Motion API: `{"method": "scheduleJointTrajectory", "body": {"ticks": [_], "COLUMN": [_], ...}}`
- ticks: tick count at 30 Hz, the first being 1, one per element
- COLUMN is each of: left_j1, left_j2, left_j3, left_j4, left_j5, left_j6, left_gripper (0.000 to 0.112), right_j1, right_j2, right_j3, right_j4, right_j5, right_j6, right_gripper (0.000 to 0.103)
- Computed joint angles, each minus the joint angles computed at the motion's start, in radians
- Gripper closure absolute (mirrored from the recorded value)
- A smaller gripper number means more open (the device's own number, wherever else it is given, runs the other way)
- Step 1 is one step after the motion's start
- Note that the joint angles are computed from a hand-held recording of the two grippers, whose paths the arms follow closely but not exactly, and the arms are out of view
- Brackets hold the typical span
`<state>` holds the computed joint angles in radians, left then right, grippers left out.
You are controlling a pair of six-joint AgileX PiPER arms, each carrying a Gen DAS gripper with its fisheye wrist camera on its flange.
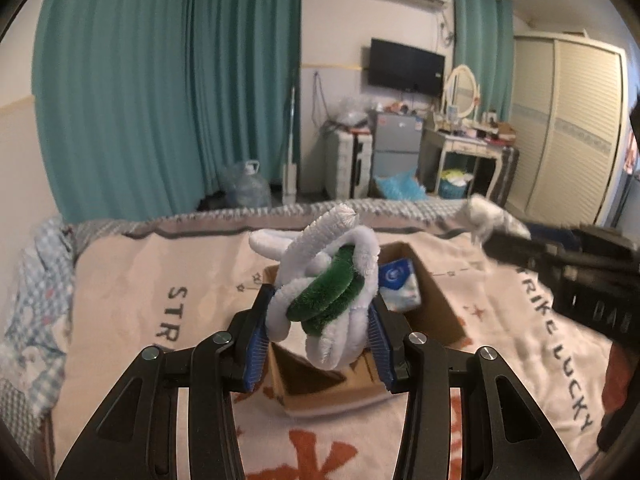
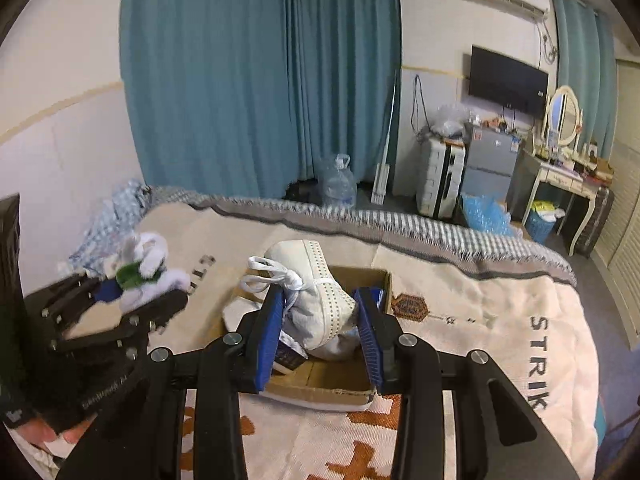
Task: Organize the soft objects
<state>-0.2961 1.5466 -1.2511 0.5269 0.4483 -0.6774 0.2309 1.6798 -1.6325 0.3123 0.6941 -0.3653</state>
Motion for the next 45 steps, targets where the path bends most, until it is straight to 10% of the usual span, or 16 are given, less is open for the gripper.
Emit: {"method": "scheduleJointTrajectory", "body": {"ticks": [15,19,22,33,45], "left_j1": [0.082,0.085,0.064,-0.035,-0.463], "left_j2": [0.409,0.422,0.421,0.166,-0.264], "left_j3": [-0.322,-0.33,-0.336,-0.327,-0.351], "left_j4": [-0.26,-0.252,-0.123,0.043,0.479], "left_j5": [-0.019,-0.037,-0.028,0.188,0.601], "left_j6": [0.308,0.295,0.161,0.027,-0.222], "left_gripper": [0.069,0.063,0.047,0.037,0.022], "right_j1": [-0.064,-0.082,-0.097,-0.116,-0.104], "right_j2": [0.39,0.408,0.397,0.113,-0.351], "right_j3": [-0.153,-0.167,-0.17,-0.092,-0.096], "right_j4": [0.185,0.243,0.261,0.132,0.017], "right_j5": [-0.064,-0.077,-0.06,-0.02,0.134], "right_j6": [-0.149,-0.165,-0.155,-0.012,0.083], "right_gripper": [0.066,0.031,0.031,0.031,0.029]}}
